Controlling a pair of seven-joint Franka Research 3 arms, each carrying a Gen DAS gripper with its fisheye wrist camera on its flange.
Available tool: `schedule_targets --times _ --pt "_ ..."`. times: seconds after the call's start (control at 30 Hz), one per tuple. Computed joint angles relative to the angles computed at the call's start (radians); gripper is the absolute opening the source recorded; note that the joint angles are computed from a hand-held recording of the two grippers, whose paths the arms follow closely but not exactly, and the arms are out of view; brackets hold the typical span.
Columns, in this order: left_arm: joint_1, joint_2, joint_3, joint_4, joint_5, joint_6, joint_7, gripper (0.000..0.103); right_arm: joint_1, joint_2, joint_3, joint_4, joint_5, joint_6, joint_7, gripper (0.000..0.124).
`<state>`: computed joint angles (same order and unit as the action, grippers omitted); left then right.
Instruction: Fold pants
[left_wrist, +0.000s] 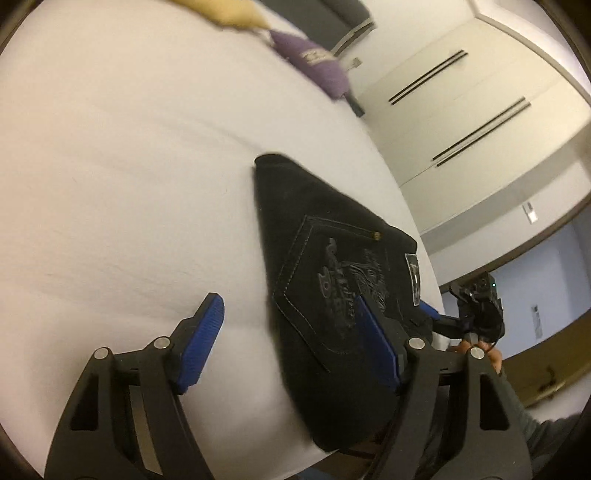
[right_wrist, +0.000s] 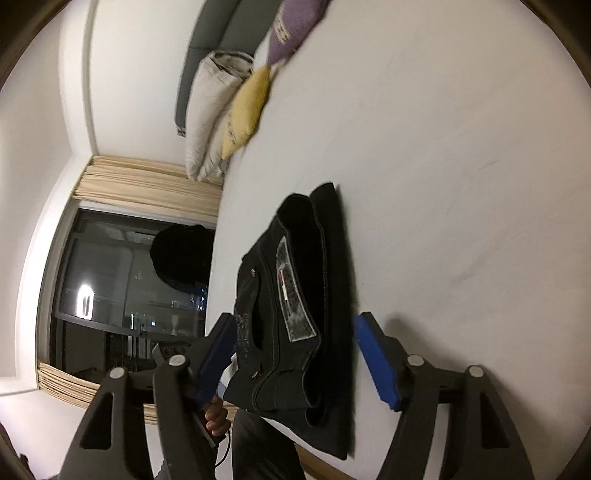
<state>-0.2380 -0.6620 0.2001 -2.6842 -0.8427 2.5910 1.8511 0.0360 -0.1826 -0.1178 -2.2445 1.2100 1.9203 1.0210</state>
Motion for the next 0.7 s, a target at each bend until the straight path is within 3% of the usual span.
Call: schedule_targets --times 0.13,0.27,0.37,0.43,0.5,0.7 --pt "-0.021 0.073 0.008 0.064 -0.009 -0.064 0.040 0.072 0.015 0.059 0.023 0.065 -0.055 -0.031 0.016 0.071" --pt "0.030 0.120 -0.038 0.107 0.024 -0.103 0.021 0.072 0.026 0.109 0.050 0.124 -0.110 -0.010 0.062 0.071" --pt "0.083 0.133 -0.105 0.133 0.134 -0.124 -0.059 0.070 0.033 0.125 0.063 0.148 -0.152 0.000 0.078 0.065" --pt "0.142 0.113 -0.170 0.144 0.299 -0.160 -0.145 0.059 0.040 0.133 0.072 0.161 -0.188 0.010 0.087 0.058" --pt "0.148 0.104 -0.190 0.153 0.382 -0.170 -0.195 0.054 0.046 0.135 0.079 0.169 -0.219 0.024 0.095 0.049" --pt "0.134 0.079 -0.190 0.167 0.522 -0.194 -0.282 0.039 0.062 0.094 0.086 0.141 -0.291 0.090 0.084 0.034"
